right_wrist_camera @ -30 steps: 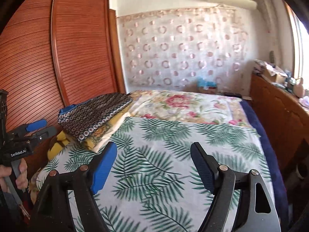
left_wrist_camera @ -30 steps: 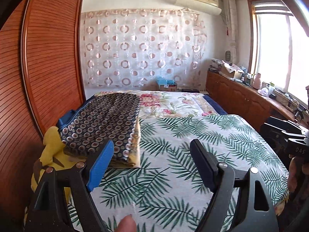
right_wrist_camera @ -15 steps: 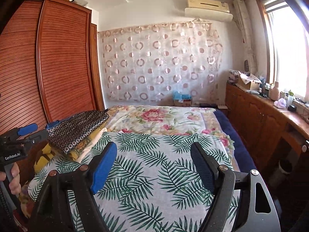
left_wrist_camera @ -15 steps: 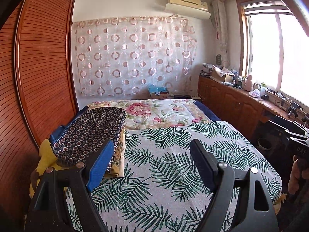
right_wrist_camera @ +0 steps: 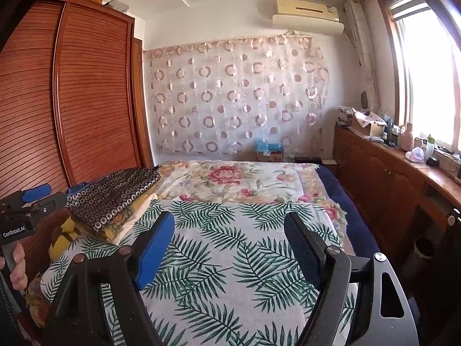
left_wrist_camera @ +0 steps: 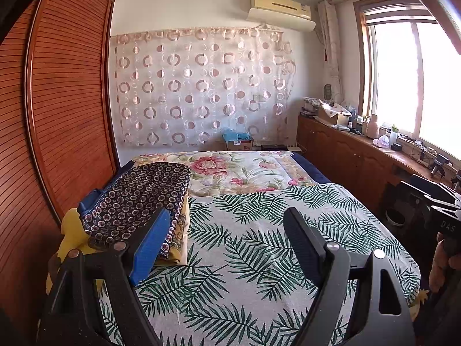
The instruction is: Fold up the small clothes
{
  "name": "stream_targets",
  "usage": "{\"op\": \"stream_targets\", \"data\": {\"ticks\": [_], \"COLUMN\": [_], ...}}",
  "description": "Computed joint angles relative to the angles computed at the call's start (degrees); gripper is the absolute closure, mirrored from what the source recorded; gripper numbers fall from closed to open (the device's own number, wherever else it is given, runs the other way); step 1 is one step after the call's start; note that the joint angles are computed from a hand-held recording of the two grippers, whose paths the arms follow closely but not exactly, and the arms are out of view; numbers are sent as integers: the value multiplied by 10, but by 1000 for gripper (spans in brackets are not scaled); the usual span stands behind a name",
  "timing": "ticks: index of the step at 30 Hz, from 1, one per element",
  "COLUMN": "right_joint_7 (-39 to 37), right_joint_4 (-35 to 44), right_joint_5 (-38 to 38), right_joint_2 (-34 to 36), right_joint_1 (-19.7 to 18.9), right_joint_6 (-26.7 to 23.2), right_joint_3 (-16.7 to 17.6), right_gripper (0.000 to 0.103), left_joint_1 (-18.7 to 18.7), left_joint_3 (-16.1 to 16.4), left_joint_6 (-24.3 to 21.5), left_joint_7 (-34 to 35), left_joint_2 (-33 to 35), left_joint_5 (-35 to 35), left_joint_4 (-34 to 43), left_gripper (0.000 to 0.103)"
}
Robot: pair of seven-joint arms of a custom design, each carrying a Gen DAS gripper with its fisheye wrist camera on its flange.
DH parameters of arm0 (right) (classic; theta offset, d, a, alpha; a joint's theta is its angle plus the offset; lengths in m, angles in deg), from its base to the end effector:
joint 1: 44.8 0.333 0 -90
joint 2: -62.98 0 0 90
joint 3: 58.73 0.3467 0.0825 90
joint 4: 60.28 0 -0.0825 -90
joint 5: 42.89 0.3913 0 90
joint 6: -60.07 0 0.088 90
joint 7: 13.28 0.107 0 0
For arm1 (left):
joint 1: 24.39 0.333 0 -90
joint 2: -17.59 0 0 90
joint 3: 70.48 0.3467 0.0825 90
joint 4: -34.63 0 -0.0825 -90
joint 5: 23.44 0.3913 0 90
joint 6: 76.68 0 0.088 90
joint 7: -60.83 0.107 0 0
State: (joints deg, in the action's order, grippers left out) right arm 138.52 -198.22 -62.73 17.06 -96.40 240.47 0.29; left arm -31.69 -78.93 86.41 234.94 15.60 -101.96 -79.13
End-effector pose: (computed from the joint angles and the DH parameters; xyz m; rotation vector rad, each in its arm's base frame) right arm 0.4437 0.2093 0.5753 -1.2089 1.6321 -1.2055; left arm 0.5790 -0.1105 0.5762 -1.0984 2.0048 -1.3115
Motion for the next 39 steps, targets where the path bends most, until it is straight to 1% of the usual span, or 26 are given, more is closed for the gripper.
{"op": "stream_targets", "data": {"ticks": [16,24,39], "right_joint_7": [-17,-31,-49], "right_joint_4": [-10,-18,-23], "right_joint_5": [12,19,38], "right_joint_2": [1,3,2], "right_joint_1": [-3,-1,-8], "right_joint_6": [17,31,42], "right_joint_3": [-4,-12,-8], "right_gripper": [23,23,23], "left_joint_1": [1,3,2], "left_joint_3": [1,3,3], "left_joint_6": [2,-3,-1], "left_joint_7": [6,4,12], "left_joint_2": [-1,-4,-3], "left_joint_5": [-5,-2,-10], "left_joint_4": [1,1,0], "left_gripper": [21,21,21]}}
